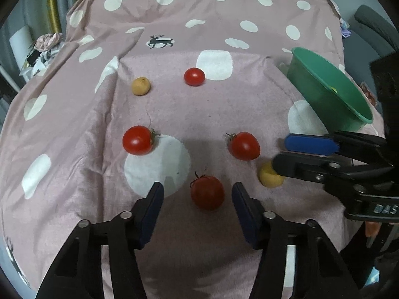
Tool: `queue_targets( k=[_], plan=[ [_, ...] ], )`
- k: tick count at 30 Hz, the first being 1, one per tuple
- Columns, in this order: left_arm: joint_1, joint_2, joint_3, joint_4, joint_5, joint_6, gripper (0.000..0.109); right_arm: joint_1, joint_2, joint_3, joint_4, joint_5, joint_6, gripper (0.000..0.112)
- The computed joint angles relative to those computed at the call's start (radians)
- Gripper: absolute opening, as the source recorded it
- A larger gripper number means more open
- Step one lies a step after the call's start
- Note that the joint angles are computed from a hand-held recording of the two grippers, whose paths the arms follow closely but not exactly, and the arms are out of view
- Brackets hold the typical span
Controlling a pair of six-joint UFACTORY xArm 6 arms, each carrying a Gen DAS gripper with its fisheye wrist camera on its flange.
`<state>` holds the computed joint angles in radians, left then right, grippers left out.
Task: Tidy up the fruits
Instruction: 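Grasp a red tomato with the left gripper while the right gripper grasps another tomato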
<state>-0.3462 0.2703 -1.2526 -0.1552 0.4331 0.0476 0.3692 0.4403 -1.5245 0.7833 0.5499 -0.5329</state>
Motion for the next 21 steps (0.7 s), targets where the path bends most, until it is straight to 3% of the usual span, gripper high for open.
queue_targets(
  k=[8,16,21],
  plan=[
    [0.004,0.021,-0.020,-0.087,0.019,0.089,0.037,0.009,0.078,-0.112,-0.106,0.047,0.065,0.044],
    [0.012,0.021,-0.017,-0.142,0.015,0.131,0.029,0.009,0.155,-0.227,-0.192,0.114,0.134,0.040],
    [0.016,0.019,-0.014,-0.184,0.014,0.165,0.028,0.006,0.180,-0.255,-0.209,0.134,0.152,0.030]
  ],
)
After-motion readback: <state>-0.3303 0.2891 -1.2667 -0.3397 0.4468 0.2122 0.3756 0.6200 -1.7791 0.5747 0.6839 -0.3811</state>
